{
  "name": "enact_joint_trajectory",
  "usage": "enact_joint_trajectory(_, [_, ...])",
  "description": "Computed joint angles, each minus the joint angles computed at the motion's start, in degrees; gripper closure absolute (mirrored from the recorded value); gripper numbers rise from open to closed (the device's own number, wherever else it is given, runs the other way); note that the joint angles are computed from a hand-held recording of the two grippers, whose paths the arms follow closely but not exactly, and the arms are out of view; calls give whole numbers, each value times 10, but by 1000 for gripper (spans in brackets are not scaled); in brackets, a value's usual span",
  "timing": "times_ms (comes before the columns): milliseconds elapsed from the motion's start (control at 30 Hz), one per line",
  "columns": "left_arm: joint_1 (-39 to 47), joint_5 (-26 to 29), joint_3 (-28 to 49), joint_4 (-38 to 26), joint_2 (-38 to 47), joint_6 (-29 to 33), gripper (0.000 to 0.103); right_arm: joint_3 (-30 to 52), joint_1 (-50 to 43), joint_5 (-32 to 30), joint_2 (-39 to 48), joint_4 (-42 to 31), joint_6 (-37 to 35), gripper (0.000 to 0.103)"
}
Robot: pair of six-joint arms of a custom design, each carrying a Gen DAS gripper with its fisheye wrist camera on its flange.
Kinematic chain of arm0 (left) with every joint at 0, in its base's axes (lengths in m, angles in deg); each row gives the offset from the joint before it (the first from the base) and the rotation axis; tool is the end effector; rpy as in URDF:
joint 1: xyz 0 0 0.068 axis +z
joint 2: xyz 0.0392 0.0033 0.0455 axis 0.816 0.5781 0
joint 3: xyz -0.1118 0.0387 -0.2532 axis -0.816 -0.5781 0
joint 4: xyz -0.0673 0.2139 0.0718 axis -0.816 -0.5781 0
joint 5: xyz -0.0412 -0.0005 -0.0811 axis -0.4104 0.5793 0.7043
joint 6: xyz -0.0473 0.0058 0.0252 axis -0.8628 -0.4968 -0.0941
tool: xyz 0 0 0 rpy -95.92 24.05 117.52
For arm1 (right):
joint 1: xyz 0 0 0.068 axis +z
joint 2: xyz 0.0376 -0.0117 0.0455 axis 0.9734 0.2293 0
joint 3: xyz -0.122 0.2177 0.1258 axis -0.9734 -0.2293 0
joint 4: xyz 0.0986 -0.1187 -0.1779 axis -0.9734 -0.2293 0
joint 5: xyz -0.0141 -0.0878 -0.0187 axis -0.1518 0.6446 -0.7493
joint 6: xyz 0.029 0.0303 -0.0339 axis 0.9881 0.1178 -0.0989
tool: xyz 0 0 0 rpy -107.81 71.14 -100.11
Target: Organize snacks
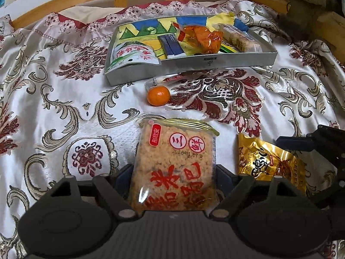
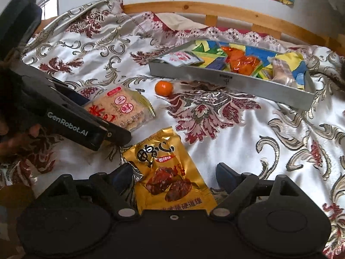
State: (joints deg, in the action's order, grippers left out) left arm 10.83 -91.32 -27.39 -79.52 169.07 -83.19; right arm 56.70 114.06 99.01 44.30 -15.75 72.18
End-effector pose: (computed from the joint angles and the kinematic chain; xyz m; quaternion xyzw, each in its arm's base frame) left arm 0.2344 -0.2177 0.1664 0.2166 0.9141 -0.0977 0.3286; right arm 0.1543 0.1040 0.1509 -0.1346 0.9043 0.0336 0.4036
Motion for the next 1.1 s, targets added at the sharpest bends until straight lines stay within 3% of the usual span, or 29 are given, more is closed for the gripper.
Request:
enact_joint_trajectory(133, [-8,-14,14,-23,0,13,27,-6,16,5,-11,4,4,41])
enact_joint_trajectory(467, [-12,-9,15,-31,-17,12,28,-11,62,59,-49,-19,32,58])
enact_joint_trajectory(700, [-18,-7,12,-28,-34,4,28,3,111,125,-79,-76,56,61])
enact_joint_trajectory(1100, [-10,0,0,-4,-56,-12,28,11,138,159,-88,-97,83,62])
